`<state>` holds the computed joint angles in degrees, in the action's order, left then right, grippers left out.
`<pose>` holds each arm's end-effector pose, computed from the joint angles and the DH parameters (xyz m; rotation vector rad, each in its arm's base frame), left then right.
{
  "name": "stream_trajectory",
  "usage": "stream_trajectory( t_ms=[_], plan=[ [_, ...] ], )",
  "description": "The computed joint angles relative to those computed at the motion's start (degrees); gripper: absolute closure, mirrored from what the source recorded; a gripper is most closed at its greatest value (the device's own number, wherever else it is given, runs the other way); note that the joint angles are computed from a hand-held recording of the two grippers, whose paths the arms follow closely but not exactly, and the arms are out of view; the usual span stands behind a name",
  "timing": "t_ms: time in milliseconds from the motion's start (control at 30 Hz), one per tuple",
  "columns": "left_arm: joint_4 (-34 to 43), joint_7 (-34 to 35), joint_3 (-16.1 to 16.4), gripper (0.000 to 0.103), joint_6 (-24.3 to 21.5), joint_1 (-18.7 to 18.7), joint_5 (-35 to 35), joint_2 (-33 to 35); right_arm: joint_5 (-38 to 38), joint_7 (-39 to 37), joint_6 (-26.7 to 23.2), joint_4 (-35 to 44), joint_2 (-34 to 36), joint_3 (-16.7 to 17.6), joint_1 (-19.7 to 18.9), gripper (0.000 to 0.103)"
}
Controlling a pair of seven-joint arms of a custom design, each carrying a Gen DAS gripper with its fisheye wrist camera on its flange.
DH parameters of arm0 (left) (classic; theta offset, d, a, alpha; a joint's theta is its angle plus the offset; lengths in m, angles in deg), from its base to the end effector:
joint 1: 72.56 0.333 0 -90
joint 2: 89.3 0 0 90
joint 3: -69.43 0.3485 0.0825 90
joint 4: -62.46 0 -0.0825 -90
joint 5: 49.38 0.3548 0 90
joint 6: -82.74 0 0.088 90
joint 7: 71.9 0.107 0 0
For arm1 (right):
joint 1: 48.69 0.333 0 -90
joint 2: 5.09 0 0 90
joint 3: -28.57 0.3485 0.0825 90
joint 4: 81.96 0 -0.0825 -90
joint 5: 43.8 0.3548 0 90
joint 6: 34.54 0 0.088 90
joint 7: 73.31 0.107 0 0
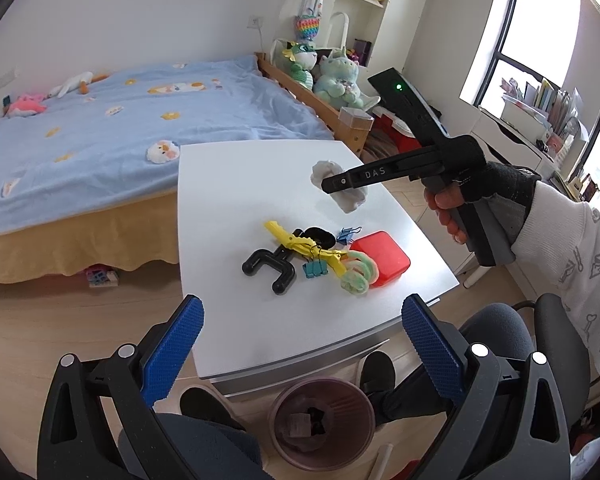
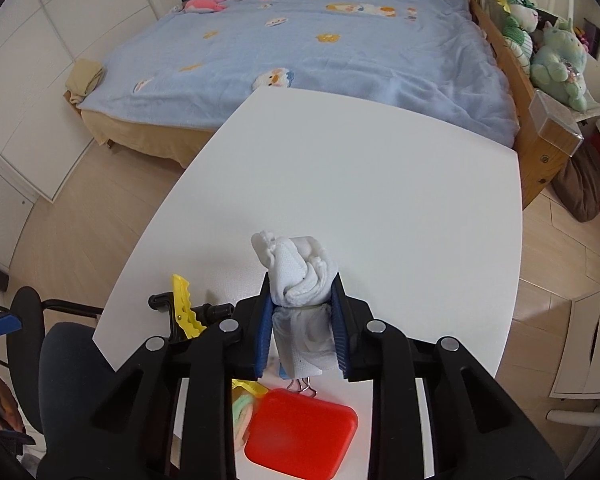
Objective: Collect trash
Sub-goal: 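Lift the white sock off the table with the right gripper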
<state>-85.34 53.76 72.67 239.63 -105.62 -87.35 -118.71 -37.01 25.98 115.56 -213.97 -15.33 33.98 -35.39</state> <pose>0.3466 -0.1675 0.5438 -1.2775 2.4611 -1.1375 0.4667 0.1577 0.5210 -1.9624 1.8127 -0.2691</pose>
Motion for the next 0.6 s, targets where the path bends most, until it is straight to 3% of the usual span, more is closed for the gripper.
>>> stream_trajectory(
  t_ms=[300,600],
  plan=[
    [2.67,4.33,0.24,0.008,-0.03,-0.01,0.33,3.02,2.39,2.76,1.18,-4.6,-8.26,0.5,-0.33,0.077],
    [7.51,9.19,-1.7,0.008,-3.78,3.72,0.85,8.44,4.41,4.78,0.71,-10.85,-16.55,2.5,-0.81,0.077]
  ],
)
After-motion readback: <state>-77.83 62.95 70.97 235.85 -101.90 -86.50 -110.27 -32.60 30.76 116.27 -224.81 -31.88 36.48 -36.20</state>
